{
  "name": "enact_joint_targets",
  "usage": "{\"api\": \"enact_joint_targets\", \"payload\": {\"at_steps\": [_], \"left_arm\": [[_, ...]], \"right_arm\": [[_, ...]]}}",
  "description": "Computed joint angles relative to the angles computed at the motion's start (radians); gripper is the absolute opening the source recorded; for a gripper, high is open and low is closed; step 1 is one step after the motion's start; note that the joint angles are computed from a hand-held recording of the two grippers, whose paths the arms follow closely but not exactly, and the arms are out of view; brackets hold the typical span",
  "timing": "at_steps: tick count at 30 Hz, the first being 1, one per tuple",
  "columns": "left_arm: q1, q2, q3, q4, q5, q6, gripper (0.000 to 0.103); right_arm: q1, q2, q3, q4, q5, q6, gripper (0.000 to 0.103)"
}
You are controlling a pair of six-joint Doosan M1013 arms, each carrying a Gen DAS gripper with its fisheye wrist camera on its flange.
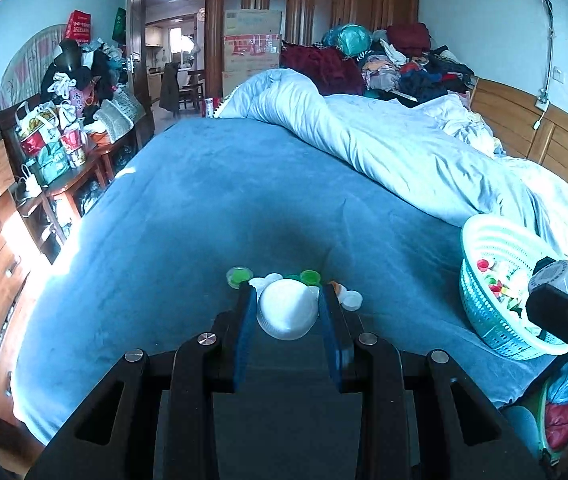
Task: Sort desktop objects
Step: 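Carry both white caps over the blue basket and open both tools to release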
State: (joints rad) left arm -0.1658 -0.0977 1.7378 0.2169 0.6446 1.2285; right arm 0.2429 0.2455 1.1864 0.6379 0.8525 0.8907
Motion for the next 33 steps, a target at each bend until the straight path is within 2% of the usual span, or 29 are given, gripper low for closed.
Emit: {"api": "enact_joint_targets", "payload": {"at_steps": [14, 25, 33], "left_arm": [[-0.073, 0.036, -0.061, -0.070, 0.021, 0.072, 0.027], [-0.157, 0.093, -0.138, -0.073, 0.050, 0.110, 0.027], [-0.229, 0.158, -0.224, -0.119, 0.082, 0.182, 0.027]], "right_arm": [[-0.069, 0.004, -0.022, -0.066, -0.011, 0.081, 0.033], [-0.142, 0.012, -0.044, -0.118, -0.056, 0.167, 0.033], [-0.197, 0.034, -0.082, -0.199, -0.031, 0.268, 0.033]]}}
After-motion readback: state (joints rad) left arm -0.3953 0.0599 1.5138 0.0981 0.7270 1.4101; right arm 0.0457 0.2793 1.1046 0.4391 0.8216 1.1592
